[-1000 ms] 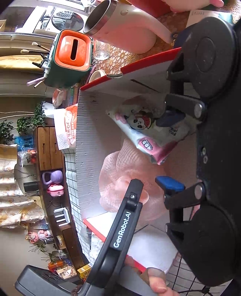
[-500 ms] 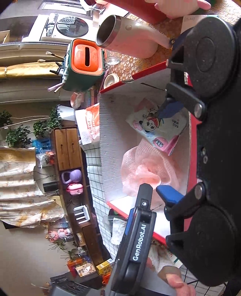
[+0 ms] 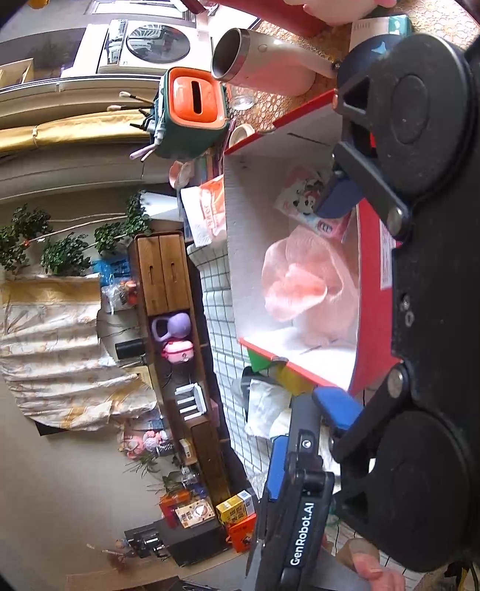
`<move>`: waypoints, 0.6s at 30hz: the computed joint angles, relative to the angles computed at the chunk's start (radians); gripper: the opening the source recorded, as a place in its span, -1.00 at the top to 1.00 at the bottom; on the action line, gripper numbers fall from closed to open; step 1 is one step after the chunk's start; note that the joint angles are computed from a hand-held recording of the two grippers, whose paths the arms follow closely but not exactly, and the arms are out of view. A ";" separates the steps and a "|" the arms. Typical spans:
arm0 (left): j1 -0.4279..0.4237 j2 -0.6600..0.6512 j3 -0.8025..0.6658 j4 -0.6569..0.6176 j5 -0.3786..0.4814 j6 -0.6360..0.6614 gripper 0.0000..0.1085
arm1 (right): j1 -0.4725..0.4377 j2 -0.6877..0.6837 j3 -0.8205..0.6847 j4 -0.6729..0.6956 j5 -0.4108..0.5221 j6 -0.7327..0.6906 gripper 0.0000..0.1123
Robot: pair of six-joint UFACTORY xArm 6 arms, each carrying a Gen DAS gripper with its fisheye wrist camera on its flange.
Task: Organize soft objects
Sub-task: 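Move both grippers back to the remaining pile of soft items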
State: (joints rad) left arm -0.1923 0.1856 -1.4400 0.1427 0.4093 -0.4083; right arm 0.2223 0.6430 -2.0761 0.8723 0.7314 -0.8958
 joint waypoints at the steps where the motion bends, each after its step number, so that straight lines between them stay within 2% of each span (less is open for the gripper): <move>1: 0.002 -0.020 0.025 0.001 -0.013 -0.004 -0.49 | 0.004 -0.018 0.025 0.014 -0.004 -0.013 -0.78; 8: 0.034 -0.164 0.201 0.092 -0.074 -0.108 -0.59 | 0.044 -0.125 0.179 0.106 -0.024 -0.101 -0.83; 12: 0.058 -0.244 0.293 0.188 -0.089 -0.174 -0.86 | 0.064 -0.147 0.217 0.140 -0.020 -0.135 -0.83; 15: 0.083 -0.306 0.376 0.154 -0.133 -0.155 -0.88 | 0.084 -0.170 0.261 0.153 -0.035 -0.157 -0.83; 18: 0.111 -0.356 0.434 0.202 -0.139 -0.210 -0.89 | 0.101 -0.175 0.280 0.154 -0.034 -0.156 -0.83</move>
State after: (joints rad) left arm -0.0815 -0.1704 -1.0056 0.3449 0.2701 -0.6183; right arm 0.3236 0.4681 -1.7963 1.0266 0.6977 -1.0516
